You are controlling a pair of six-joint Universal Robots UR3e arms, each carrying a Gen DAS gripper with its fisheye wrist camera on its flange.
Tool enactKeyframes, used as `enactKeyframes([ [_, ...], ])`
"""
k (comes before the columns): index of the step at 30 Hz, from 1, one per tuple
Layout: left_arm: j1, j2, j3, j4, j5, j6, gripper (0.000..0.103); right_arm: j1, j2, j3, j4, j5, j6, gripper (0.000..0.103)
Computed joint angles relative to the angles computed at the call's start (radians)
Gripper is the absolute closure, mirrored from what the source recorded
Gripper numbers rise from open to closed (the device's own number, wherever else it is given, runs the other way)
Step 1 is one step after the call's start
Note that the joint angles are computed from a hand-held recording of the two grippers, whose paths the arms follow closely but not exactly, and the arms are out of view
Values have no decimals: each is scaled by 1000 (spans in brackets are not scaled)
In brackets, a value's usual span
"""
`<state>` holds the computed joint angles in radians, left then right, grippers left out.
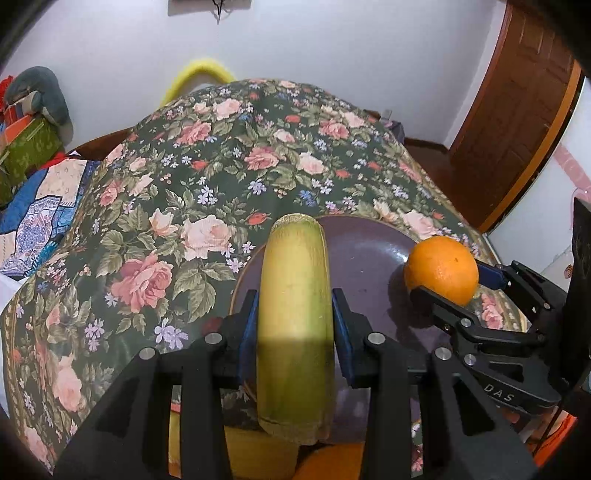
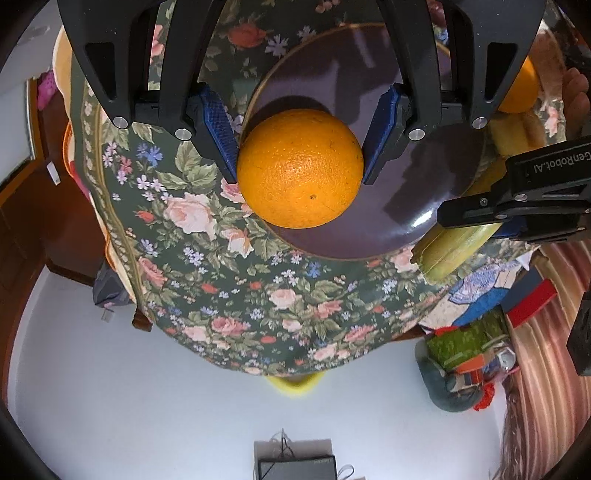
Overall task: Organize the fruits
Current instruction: 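Lift and carry the corn cob and orange over the purple plate with both tools, then lower the corn cob onto the plate and open the left tool while the right releases the orange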
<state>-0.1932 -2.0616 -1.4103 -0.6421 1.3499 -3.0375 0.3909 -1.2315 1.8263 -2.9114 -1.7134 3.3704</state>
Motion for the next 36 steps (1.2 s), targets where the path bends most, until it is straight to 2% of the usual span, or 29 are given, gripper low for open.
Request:
enactKeyframes([
  [5,-17,-44,51,-26,23,13,66,-16,10,-6,15,30,7,41],
  [13,-26,-94,111,-71,29,0,65,-2,33,-42,34,0,-15,40],
  [18,-24,-65,59,-2,24,-1,62,0,28,-36,24,6,-16,40],
  [21,-26,-46,39,5,39,3,60,9,10,-24,11,-7,-8,35],
  [26,5,48,-59,26,3,0,60,32,-36,-11,19,-35,-3,35],
  [36,51,315,-264,30,-10,18,60,126,-162,21,70,-128,44,34],
])
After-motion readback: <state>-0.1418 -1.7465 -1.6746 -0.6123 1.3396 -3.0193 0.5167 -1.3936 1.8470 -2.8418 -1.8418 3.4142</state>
